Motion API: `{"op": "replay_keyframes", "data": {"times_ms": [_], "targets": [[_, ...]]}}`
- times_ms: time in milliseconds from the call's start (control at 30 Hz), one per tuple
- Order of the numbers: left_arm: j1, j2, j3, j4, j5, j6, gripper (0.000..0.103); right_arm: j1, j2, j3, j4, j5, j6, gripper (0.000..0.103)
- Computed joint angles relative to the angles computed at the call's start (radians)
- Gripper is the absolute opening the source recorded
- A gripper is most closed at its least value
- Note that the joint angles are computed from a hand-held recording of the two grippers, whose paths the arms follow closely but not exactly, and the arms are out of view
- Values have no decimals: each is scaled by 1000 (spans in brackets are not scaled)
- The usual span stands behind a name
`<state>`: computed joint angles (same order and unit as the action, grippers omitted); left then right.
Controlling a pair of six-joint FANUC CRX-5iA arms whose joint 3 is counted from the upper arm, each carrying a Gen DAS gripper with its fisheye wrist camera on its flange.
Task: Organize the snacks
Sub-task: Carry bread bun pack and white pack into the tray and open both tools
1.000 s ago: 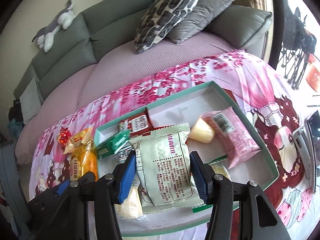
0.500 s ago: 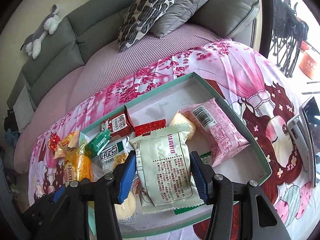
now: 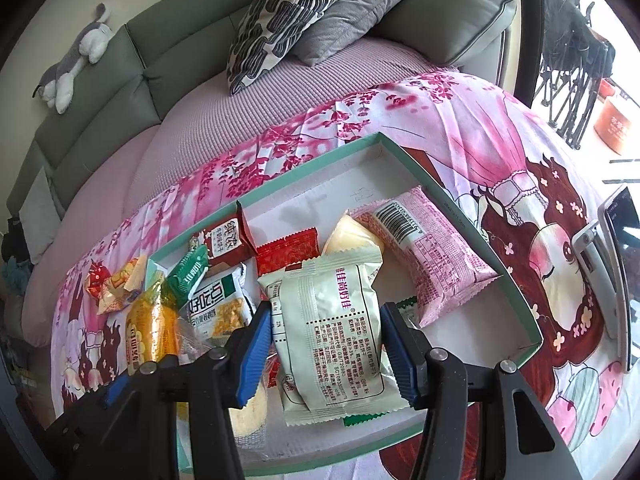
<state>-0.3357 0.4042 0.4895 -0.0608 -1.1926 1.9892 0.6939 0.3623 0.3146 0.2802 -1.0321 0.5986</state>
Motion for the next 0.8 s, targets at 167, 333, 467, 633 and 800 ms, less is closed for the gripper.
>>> {"op": "replay_keyframes", "data": {"times_ms": [167, 333, 467, 633, 800], "targets": [[7, 4, 2, 16, -5, 0, 40, -4, 7, 8, -9, -7, 4, 66], [15, 7, 8, 21, -18, 7, 57, -1, 3, -5, 19, 3, -14, 73], [28, 1, 0, 39, -12, 16, 70, -4, 6, 0, 10, 1, -9, 82], [31, -6, 3, 37, -9, 23, 81, -2, 8, 1, 12, 1, 1, 83], [28, -14, 7, 18, -10, 32, 88, -3, 11, 5, 10, -2, 6, 85]]}}
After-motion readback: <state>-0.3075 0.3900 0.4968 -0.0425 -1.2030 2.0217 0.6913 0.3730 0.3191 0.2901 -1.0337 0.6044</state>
